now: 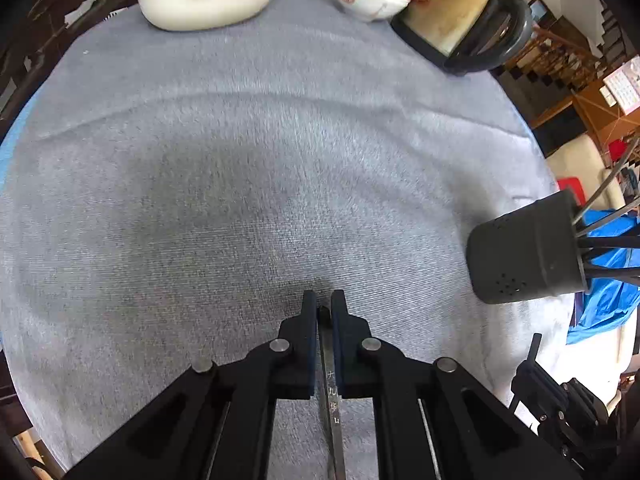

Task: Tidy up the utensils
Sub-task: 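Lift both chopsticks off the cloth with both grippers, then carry both chopsticks up above the grey holder cup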

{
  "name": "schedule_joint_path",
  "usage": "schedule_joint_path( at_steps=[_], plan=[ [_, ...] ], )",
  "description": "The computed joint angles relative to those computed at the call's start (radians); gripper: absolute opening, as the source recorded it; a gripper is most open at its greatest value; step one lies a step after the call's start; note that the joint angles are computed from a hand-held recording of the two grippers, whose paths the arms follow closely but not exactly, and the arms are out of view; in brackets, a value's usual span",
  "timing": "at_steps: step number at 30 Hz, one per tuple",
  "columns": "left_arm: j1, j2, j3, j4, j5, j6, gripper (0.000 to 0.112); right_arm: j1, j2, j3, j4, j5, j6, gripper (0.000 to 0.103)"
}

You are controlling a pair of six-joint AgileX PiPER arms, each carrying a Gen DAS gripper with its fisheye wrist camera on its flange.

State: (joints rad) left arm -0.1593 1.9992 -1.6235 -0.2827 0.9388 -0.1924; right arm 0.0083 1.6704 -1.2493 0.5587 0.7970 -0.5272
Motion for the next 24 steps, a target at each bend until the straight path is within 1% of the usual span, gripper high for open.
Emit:
schedule_joint_path(
  at_steps=[5,10,14,16,17,20,22,24],
  plan=[
    [-0.009,-0.145,0.095,0.014,-0.057,-0.003,0.006,-0.018,-0.044,0.019,0.051,-0.008,-0.057,0.010],
    [-0.026,-0.312,0.158,0.052,-0.074,-0.007,0.005,-0.053,-0.109,0.038,0.130,-0.008,-0.134,0.009],
    [-0.086,-0.386,0.124,0.134,-0.075,-0.065,0.005,-0.090,-0.160,0.050,0.203,0.003,-0.206,0.009],
    [-0.111,-0.420,0.131,0.173,-0.081,-0.087,0.005,-0.095,-0.169,0.042,0.187,0.007,-0.204,0.009],
    [-0.115,-0.434,0.135,0.179,-0.078,-0.091,0.005,-0.103,-0.165,0.038,0.188,0.015,-0.200,0.009],
    [-0.112,-0.455,0.150,0.177,-0.084,-0.095,0.005,-0.122,-0.117,-0.004,0.176,0.098,-0.163,0.012],
    [-0.105,-0.478,0.166,0.171,-0.087,-0.096,0.005,-0.114,-0.081,-0.019,0.152,0.115,-0.123,0.012],
    [-0.100,-0.514,0.188,0.166,-0.089,-0.093,0.005,-0.089,-0.038,-0.032,0.108,0.121,-0.067,0.021]
  ],
)
